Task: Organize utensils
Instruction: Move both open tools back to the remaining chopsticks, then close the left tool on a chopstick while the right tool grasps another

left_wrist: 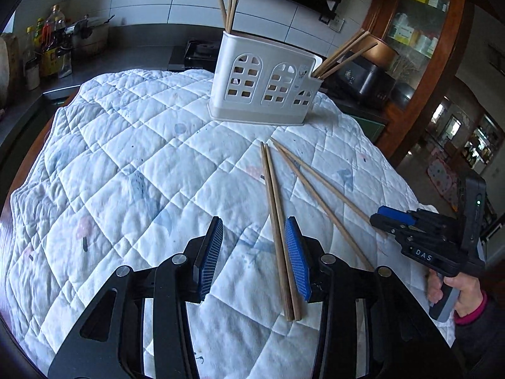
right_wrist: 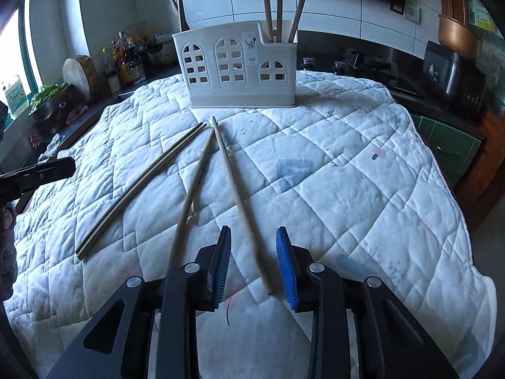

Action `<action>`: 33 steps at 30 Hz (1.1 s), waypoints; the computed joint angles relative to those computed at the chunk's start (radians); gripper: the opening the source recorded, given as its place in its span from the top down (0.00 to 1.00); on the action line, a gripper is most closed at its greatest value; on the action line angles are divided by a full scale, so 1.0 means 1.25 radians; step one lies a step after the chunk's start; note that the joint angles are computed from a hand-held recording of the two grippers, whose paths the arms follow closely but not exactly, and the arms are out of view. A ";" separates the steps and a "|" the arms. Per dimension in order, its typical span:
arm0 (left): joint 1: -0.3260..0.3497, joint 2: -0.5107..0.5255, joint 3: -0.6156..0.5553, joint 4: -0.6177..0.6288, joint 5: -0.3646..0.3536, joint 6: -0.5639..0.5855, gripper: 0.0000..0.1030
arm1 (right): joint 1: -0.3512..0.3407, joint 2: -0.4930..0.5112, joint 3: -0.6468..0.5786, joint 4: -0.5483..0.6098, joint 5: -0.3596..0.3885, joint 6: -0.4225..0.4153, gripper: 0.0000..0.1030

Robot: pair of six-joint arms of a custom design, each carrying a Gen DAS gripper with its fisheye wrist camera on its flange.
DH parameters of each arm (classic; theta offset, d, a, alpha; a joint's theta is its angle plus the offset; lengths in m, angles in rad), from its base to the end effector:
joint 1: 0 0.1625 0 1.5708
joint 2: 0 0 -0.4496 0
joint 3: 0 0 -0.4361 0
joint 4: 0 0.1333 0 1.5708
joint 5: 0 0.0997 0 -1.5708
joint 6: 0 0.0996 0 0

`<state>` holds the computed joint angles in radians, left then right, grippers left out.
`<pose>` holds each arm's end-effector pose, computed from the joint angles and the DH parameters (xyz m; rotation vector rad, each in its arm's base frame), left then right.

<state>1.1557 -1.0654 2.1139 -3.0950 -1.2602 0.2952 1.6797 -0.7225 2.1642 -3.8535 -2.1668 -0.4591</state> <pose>-0.0789 -0.5852 0.1393 0.8678 2.6433 -0.6989 0.1336 -0.5098 0.0467 0.3383 -2.2767 0.8821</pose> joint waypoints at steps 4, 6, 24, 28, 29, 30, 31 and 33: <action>0.003 0.003 0.005 0.004 -0.003 -0.002 0.61 | -0.003 0.004 -0.011 0.023 -0.011 -0.011 0.79; 0.003 0.007 0.005 0.007 -0.003 -0.001 0.61 | -0.005 0.004 -0.015 0.037 -0.017 -0.008 0.83; -0.001 0.065 -0.016 0.051 0.019 -0.004 0.81 | 0.003 0.015 -0.024 0.043 -0.052 -0.040 0.90; -0.006 0.073 -0.018 0.046 0.034 -0.002 0.81 | 0.002 0.012 -0.023 0.046 -0.047 -0.034 0.90; -0.009 0.075 -0.018 0.043 0.043 0.002 0.81 | 0.002 0.013 -0.023 0.046 -0.047 -0.033 0.90; -0.013 0.078 -0.017 0.037 0.055 0.007 0.81 | 0.003 0.013 -0.023 0.046 -0.048 -0.033 0.90; -0.017 0.080 -0.016 0.035 0.064 0.010 0.81 | 0.002 0.013 -0.023 0.045 -0.048 -0.035 0.90; -0.025 0.084 -0.013 0.029 0.077 0.013 0.81 | 0.002 0.013 -0.023 0.044 -0.048 -0.035 0.90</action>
<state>1.1246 -0.9610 2.0978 -3.0587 -1.1641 0.3111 1.6823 -0.7057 2.1353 -3.7985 -2.2266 -0.5029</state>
